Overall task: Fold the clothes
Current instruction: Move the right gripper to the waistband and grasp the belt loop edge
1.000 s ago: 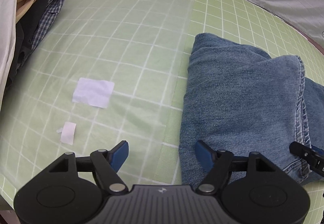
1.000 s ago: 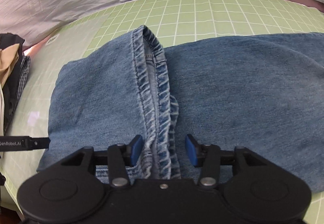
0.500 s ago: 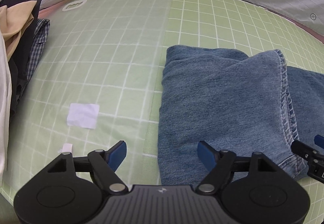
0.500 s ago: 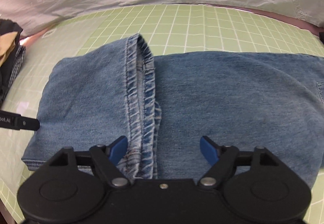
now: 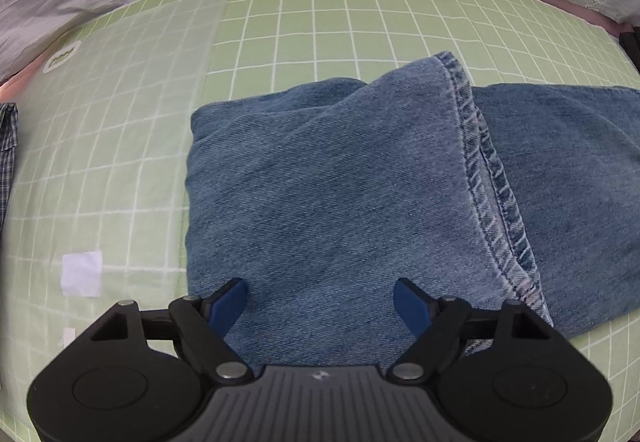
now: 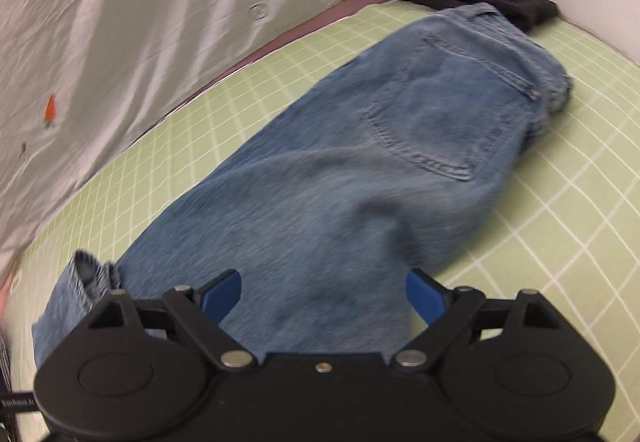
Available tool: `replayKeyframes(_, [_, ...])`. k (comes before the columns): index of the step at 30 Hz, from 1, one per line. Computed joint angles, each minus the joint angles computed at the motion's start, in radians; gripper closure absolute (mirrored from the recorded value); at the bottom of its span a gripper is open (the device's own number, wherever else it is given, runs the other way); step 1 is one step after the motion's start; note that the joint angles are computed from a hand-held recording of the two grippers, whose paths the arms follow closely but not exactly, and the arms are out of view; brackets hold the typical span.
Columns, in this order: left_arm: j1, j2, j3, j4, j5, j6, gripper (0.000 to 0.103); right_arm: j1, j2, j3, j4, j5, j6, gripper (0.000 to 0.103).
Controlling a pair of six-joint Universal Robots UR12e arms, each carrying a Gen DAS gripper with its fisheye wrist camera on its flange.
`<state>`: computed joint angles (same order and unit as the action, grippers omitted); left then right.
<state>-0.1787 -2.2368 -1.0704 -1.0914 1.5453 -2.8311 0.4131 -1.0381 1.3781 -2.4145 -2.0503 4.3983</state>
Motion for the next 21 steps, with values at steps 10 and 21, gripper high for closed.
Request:
replayKeyframes(10, [-0.033,-0.055,0.086,-0.09,0.082,-0.042,0.015,-0.038,-0.093,0.186,-0.104,-0.077,0.238,0.008])
replayKeyframes(21, [-0.045,-0.083,0.133,-0.146,0.137,-0.107,0.003,-0.128,-0.111,0.278,-0.193,-0.122,0.315,0.005])
